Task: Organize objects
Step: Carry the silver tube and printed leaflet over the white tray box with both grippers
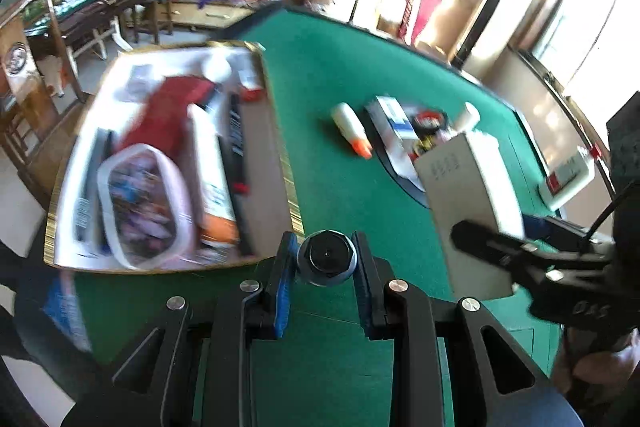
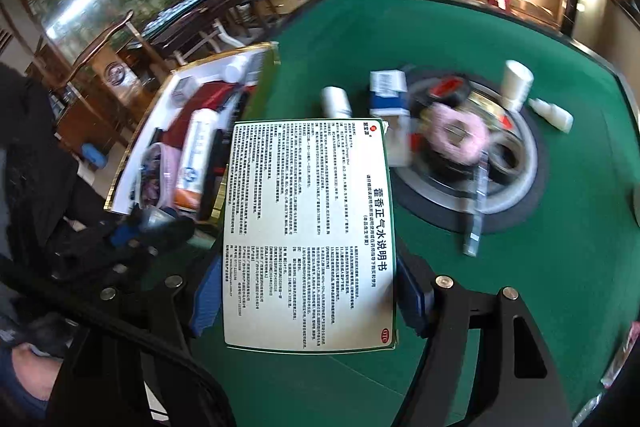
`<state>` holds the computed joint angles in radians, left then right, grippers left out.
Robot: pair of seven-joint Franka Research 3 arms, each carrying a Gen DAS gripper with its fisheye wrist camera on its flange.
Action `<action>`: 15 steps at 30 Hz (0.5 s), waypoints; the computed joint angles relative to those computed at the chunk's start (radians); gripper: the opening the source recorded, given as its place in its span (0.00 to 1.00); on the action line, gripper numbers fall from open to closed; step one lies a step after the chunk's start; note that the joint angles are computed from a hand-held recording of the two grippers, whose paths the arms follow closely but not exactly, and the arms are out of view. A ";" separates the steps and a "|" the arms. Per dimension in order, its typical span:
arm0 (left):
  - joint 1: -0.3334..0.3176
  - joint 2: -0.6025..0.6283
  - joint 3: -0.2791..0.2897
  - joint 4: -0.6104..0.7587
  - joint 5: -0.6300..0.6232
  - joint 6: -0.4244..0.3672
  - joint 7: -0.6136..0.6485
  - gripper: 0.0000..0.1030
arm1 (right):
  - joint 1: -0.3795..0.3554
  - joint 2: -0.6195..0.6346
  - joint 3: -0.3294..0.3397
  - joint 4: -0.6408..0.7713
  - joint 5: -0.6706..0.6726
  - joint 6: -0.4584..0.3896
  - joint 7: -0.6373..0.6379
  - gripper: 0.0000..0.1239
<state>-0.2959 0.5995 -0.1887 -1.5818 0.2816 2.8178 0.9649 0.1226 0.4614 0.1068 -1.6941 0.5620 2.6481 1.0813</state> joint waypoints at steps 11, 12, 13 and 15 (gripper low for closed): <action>0.111 -0.046 0.049 -0.024 0.009 0.006 0.027 0.22 | 0.112 0.208 0.008 0.333 -0.110 -0.095 0.087 0.58; 0.114 -0.033 0.056 -0.009 0.008 -0.001 0.021 0.22 | 0.121 0.238 0.002 0.379 -0.128 -0.118 0.108 0.58; 0.133 -0.012 0.043 0.015 -0.005 -0.015 0.044 0.22 | 0.133 0.273 -0.004 0.432 -0.148 -0.144 0.132 0.58; 0.138 0.014 0.050 0.043 -0.008 -0.035 0.052 0.22 | 0.149 0.353 -0.008 0.552 -0.179 -0.195 0.172 0.58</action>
